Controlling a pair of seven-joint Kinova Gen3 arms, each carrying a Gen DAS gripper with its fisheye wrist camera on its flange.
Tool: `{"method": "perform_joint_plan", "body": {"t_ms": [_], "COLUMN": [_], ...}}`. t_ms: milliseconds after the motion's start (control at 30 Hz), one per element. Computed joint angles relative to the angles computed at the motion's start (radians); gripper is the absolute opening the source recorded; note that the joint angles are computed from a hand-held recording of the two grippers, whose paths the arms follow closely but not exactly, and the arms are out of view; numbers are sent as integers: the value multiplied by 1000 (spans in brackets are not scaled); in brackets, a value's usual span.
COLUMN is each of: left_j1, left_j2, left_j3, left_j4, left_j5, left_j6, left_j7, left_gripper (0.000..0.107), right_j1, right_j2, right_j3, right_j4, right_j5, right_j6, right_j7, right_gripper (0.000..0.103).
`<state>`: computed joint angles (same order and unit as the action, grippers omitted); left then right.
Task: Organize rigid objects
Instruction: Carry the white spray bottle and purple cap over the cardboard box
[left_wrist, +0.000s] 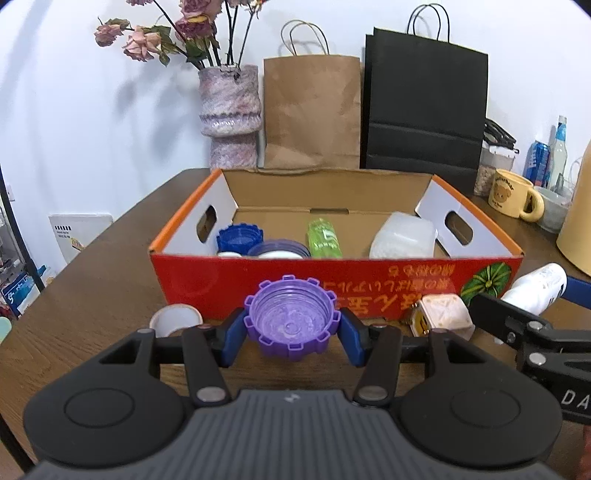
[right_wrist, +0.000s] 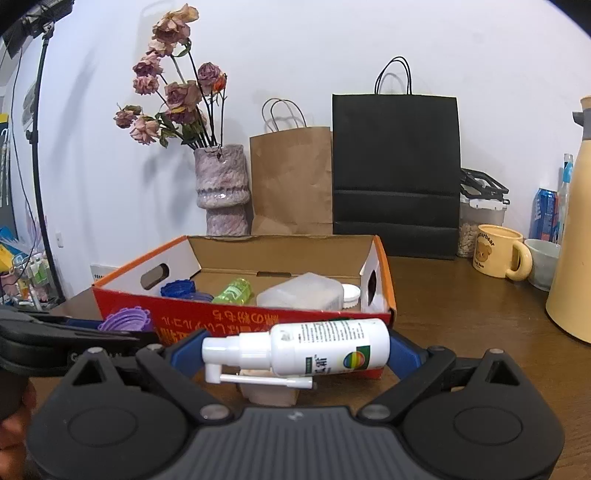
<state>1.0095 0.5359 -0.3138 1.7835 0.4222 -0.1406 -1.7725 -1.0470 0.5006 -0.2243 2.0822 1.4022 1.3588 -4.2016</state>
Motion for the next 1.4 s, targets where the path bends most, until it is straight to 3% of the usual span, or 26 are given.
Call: {"method": "perform_joint_plan", "body": {"t_ms": [533, 700, 1400], "left_j1": [-44, -27, -7], "left_j2": [-12, 5, 100], "left_j3": [20, -13, -109], "left_j4": [-59, -99, -272], "left_j5": [0, 4, -133], "left_j6": [2, 24, 100], "left_j7": [-5, 5, 233], "left_gripper": [55, 55, 55], "right_j1": [30, 44, 148], "right_j2": [-11, -12, -8], "right_j3": [23, 33, 72], "right_j4": [-55, -78, -141], "right_j5": [40, 59, 150], "right_j6": [8, 14, -67], "right_j7": [51, 82, 150], "right_gripper": [98, 98, 98]}}
